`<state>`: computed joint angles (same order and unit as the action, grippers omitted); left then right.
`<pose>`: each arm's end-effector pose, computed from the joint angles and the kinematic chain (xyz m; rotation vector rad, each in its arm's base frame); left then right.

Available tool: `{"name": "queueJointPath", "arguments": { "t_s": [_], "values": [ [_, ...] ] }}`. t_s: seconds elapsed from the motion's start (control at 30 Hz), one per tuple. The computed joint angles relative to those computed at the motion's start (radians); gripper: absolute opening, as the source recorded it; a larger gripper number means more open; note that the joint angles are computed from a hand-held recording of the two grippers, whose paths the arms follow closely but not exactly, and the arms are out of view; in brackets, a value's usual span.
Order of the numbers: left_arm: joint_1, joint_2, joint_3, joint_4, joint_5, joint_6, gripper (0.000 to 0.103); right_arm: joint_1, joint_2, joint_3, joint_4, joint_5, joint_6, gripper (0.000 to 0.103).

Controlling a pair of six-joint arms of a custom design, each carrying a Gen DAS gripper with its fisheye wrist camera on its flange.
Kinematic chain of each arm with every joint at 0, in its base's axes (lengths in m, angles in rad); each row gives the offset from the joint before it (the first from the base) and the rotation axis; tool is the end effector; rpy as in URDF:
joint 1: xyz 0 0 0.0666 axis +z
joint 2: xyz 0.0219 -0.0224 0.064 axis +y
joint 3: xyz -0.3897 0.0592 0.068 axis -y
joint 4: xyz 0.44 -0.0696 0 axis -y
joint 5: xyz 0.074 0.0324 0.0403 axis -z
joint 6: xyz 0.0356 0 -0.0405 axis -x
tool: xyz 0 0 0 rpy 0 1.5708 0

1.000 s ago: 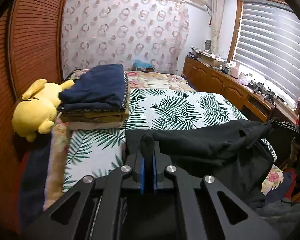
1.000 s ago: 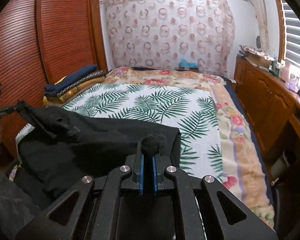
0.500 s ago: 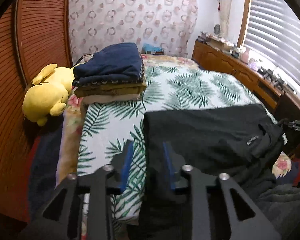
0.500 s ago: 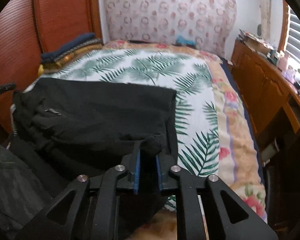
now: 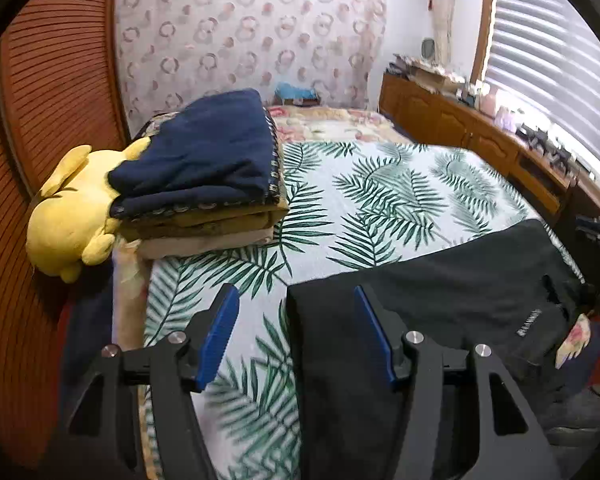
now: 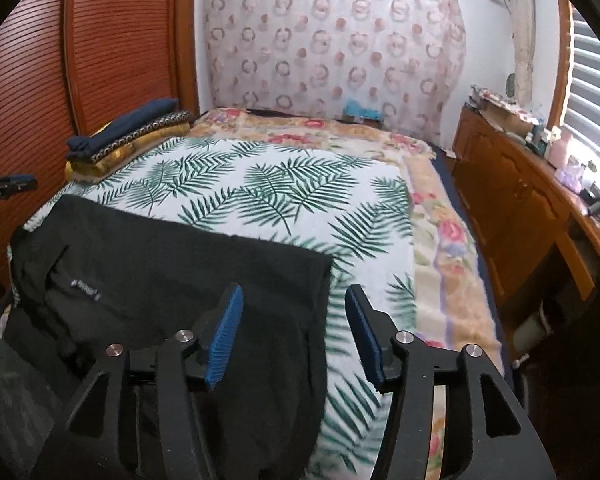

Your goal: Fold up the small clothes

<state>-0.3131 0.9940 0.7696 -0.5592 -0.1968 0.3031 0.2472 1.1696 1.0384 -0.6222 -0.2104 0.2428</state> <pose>0.3563 -0.1084 0.3194 -0.0840 2.3350 -0.0744 0.4324 0.1164 0.3838 -0.6639 2.2192 0.2465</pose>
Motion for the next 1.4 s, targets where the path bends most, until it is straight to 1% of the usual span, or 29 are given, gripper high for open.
{"name": "queueJointPath", "arguments": {
  "t_s": [0.07,0.17,0.23,0.3,0.47,0.63,0.97,1.17,1.23,1.3,1.33,1.4],
  "values": [
    [0.011,0.058,0.026,0.004,0.018,-0.021,0.059,0.012,0.045,0.021,0.025,0.002,-0.011,0.059],
    [0.021,0.113,0.053,-0.002,0.033,-0.029,0.059,0.019,0.108,0.058,0.022,-0.003,-0.018,0.059],
    [0.030,0.146,0.065,-0.005,0.041,-0.035,0.059,0.020,0.153,0.081,0.026,0.012,-0.018,0.059],
    [0.039,0.169,0.076,-0.019,0.054,-0.038,0.059,0.011,0.199,0.110,0.012,0.012,-0.024,0.059],
    [0.041,0.203,0.083,-0.029,0.054,-0.047,0.059,-0.010,0.261,0.143,-0.005,0.019,-0.032,0.060],
    [0.047,0.209,0.078,-0.023,0.070,-0.037,0.059,-0.017,0.272,0.138,-0.006,0.001,-0.049,0.060],
    [0.044,0.208,0.068,-0.001,0.075,-0.030,0.058,-0.024,0.274,0.134,-0.003,-0.020,-0.052,0.060],
    [0.048,0.195,0.053,0.017,0.125,-0.027,0.044,-0.027,0.275,0.136,-0.004,-0.023,-0.049,0.060],
    [0.044,0.194,0.052,0.018,0.134,-0.029,0.037,-0.028,0.276,0.137,-0.005,-0.024,-0.048,0.060],
    [0.038,0.193,0.054,0.014,0.128,-0.036,0.035,-0.028,0.276,0.137,-0.005,-0.025,-0.049,0.060],
    [0.034,0.193,0.055,0.011,0.128,-0.038,0.032,-0.027,0.275,0.137,-0.005,-0.025,-0.050,0.060],
    [0.031,0.193,0.056,0.010,0.128,-0.038,0.030,-0.027,0.275,0.136,-0.005,-0.025,-0.049,0.060]
  ]
}}
